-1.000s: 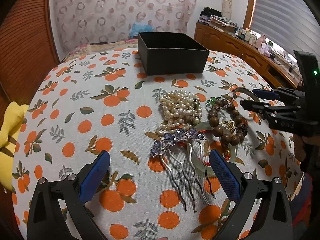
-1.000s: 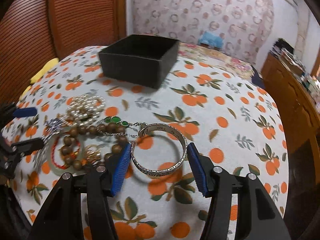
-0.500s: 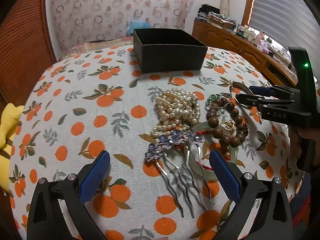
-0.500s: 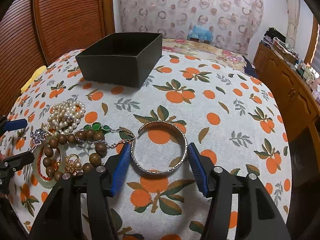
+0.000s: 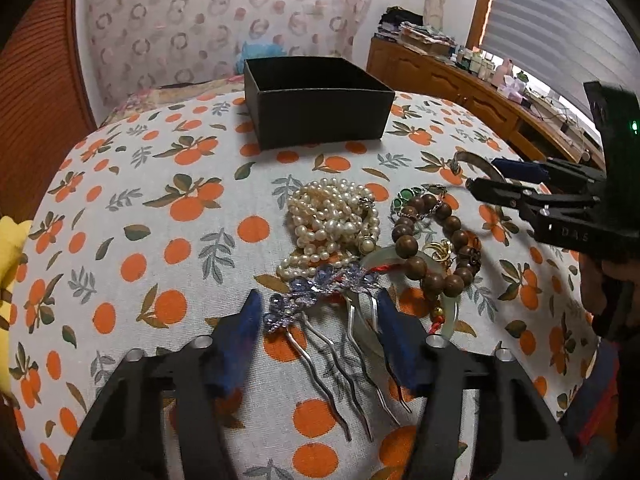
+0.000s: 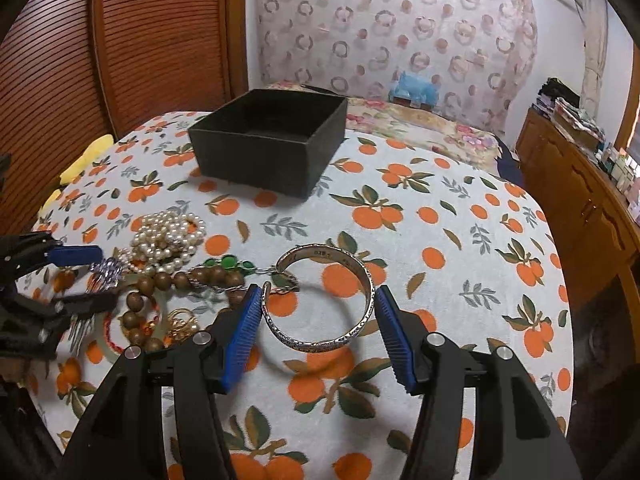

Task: Organize jewelry
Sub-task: 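Carry the bangle and hair combs into the black box and open both tools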

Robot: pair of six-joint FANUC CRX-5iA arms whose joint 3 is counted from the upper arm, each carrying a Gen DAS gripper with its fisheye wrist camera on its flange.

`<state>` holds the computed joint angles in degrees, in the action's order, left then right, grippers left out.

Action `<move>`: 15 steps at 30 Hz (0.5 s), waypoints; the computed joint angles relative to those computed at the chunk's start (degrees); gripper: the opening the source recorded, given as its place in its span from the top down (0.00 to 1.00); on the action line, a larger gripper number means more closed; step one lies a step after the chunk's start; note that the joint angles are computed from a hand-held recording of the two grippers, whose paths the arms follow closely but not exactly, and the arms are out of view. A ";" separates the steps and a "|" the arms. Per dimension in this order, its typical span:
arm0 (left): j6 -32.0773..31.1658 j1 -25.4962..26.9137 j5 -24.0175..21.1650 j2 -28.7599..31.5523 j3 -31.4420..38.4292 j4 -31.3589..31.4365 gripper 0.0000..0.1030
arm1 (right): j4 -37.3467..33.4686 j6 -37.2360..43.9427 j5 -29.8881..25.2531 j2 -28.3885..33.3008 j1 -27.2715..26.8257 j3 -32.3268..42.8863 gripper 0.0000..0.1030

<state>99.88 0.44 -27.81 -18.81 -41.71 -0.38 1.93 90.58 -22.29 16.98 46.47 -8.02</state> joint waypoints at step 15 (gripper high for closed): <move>-5.49 5.20 6.93 -8.60 -5.74 6.58 0.48 | -3.26 4.26 1.54 -0.36 1.33 2.48 0.42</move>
<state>94.39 5.65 -20.89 -27.41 -47.45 6.19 -1.33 94.85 -20.75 16.62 47.80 -5.54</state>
